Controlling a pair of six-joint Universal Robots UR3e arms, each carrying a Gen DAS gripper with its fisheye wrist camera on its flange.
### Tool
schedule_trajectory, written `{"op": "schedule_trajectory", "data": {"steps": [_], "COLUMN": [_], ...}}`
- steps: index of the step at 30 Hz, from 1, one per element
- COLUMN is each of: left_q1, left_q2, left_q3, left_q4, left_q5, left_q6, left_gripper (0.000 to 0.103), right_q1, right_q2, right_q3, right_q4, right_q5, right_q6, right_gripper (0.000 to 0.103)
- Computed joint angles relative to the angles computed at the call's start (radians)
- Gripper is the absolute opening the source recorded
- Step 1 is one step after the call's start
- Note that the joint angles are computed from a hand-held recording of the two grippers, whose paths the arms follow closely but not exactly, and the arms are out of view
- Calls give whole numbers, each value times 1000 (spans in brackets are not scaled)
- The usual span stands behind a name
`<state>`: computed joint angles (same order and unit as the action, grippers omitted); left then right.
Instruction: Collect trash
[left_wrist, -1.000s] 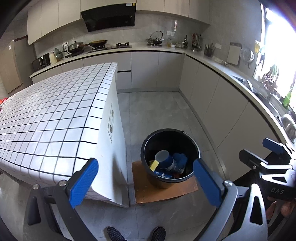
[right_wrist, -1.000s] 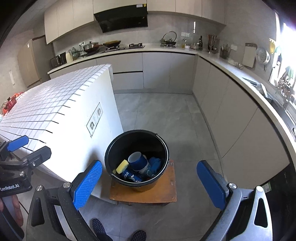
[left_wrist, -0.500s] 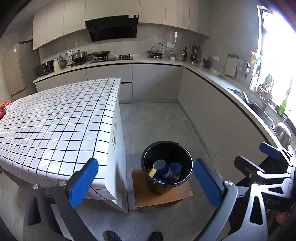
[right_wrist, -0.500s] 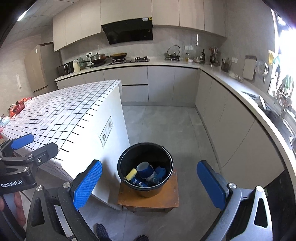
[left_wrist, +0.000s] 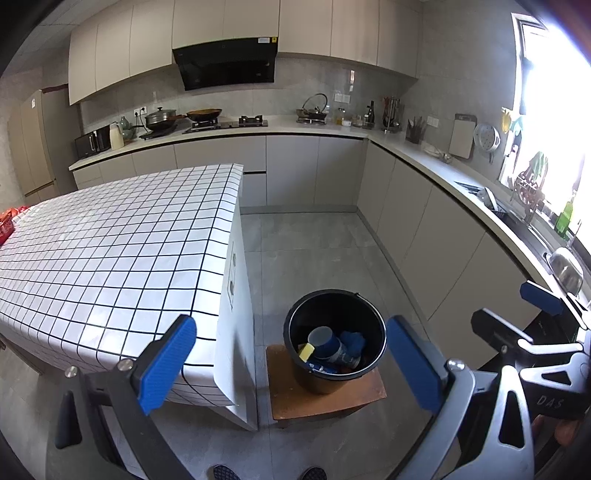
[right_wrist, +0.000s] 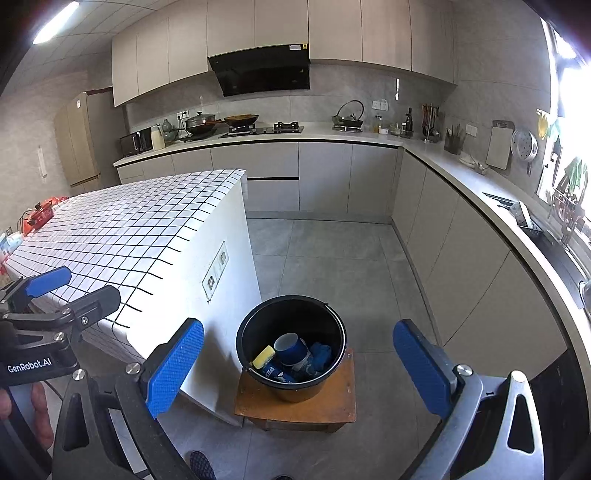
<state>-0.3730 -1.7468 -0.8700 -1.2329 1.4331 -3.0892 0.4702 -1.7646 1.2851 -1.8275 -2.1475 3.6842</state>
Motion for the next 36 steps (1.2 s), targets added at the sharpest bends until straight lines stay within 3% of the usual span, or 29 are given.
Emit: {"op": "schedule_trajectory", "data": {"steps": [36], "left_q1": [-22], "left_q2": [-1], "left_q3": [-11], "left_q4": [20], "left_q5": [17], "left_q6": [-6], "left_gripper": [103], "right_q1": [-33], "right_q2": [-20], "right_q3": [30], "right_q4": [-39], "right_q5": [23], "right_q6": [-45], "right_gripper": [103]}}
